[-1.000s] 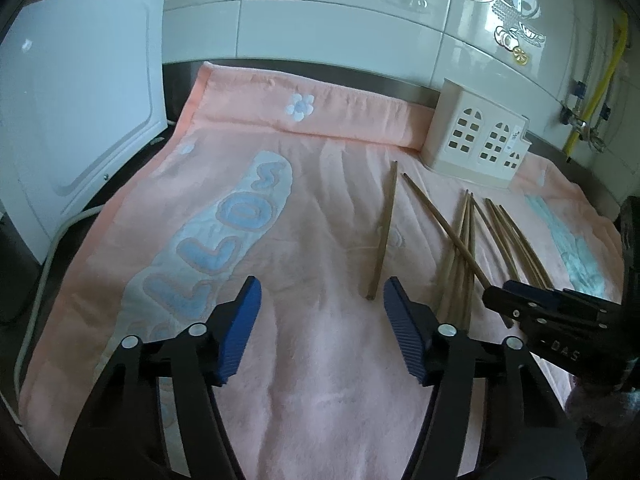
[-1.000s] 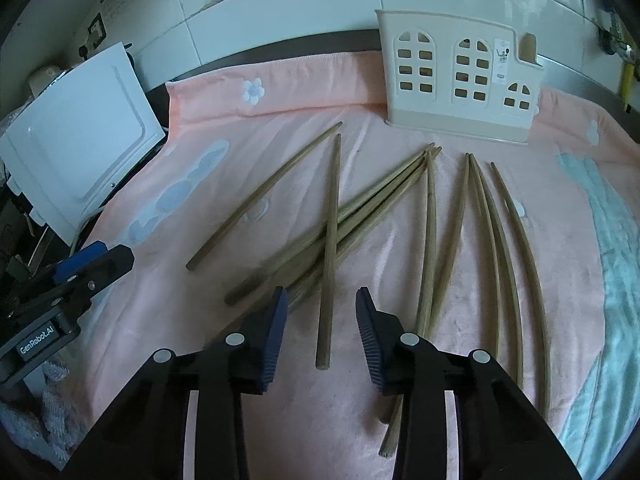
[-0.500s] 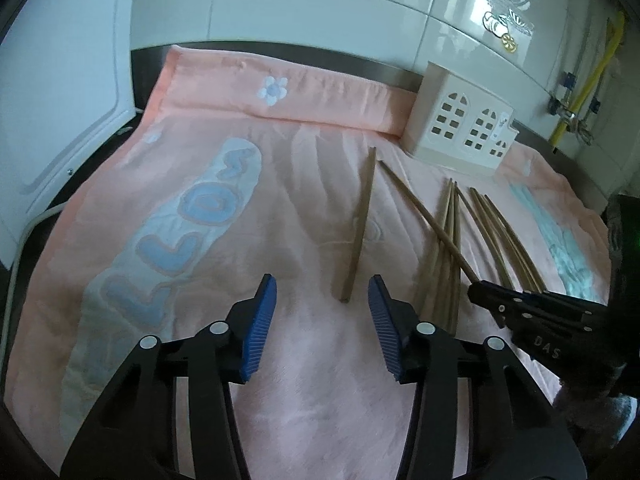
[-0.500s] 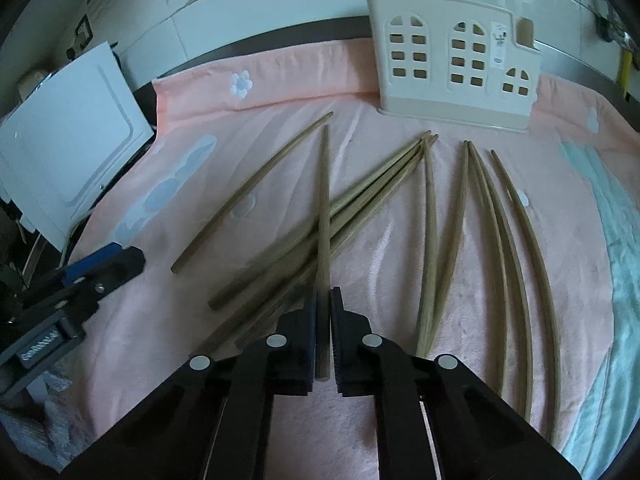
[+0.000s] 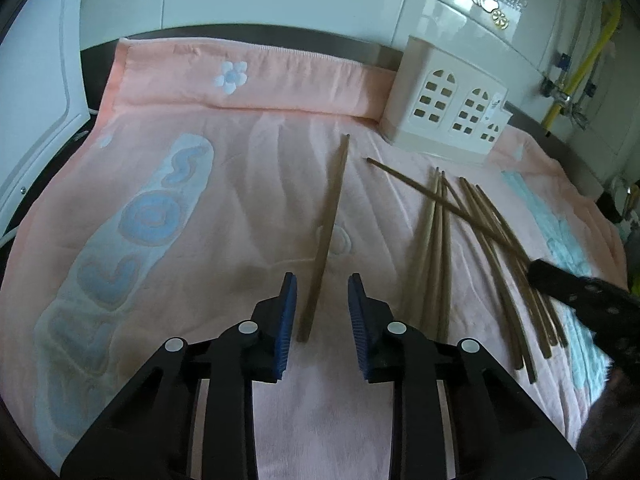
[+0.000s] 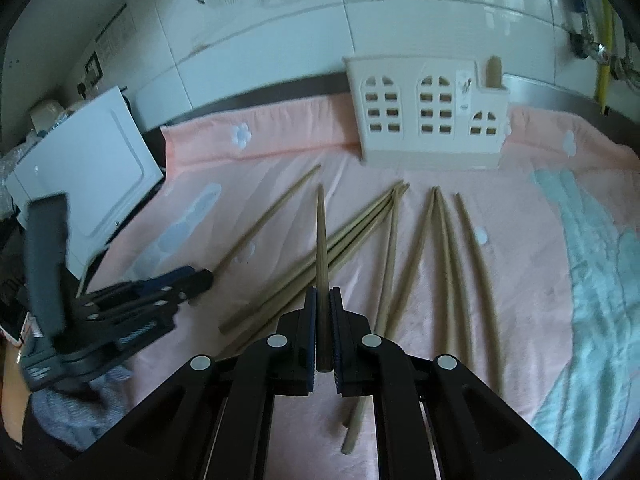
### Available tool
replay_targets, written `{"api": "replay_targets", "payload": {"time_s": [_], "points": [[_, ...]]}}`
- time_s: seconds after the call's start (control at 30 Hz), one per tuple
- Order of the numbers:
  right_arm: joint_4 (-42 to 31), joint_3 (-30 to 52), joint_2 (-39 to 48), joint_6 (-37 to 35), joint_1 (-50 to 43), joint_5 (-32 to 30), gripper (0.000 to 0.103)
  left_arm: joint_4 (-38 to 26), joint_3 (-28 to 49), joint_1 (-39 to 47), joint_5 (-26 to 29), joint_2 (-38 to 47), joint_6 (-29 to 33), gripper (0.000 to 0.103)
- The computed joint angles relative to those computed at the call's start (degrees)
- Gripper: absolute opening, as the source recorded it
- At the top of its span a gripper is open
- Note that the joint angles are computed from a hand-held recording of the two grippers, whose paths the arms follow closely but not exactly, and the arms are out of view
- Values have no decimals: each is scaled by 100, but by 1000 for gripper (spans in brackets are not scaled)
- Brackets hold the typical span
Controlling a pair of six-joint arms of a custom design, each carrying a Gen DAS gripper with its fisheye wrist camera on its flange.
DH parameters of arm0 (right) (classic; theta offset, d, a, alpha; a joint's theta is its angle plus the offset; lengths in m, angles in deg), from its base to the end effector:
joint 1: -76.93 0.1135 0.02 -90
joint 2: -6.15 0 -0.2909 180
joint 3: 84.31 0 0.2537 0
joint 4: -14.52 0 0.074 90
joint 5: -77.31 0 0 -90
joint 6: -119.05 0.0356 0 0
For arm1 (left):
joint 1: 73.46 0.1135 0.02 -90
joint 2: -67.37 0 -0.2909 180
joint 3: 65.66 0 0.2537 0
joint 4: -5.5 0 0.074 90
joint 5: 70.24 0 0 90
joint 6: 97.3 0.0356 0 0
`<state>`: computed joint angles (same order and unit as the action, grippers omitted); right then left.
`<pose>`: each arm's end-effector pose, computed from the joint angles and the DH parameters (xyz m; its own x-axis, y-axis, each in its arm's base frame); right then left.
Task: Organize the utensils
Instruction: 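Close the left tool on a chopstick while the right tool closes on another, then lift the left tool's chopstick into the white holder while the right tool inserts its own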
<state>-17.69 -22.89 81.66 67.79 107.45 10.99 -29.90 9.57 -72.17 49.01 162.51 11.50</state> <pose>0.2372 0.1232 0.2563 -0.6272 0.2955 -0.7206 0.2134 0.9550 0.2059 0.3447 -0.0096 0.2304 -0.6949 0.2656 -0.6682 0.5095 0.8376 -0.1969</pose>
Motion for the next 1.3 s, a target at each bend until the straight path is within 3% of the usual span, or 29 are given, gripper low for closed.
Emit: {"api": "replay_targets", "payload": {"time_s": [0.2,0.43,0.57,0.97,1.3], "points": [[-75,-4,-330,-177,-46,53,7,-103,214,-140,-179,298,-21,23],[-96,-5,-572,-399,-128,7,7,-72,341,-269,-439,414,-49,9],[-148,27,-755,-502,-218,-44,7,-43,279,-300,-487,285,20,7],[-624,368,-1240,-1025,-632,-98,7,-146,211,-169,16,-668,13,5],[-947,1053,-1220,-1656,-1639,-993,7,-554,876,-288,394,-772,27,5]]}}
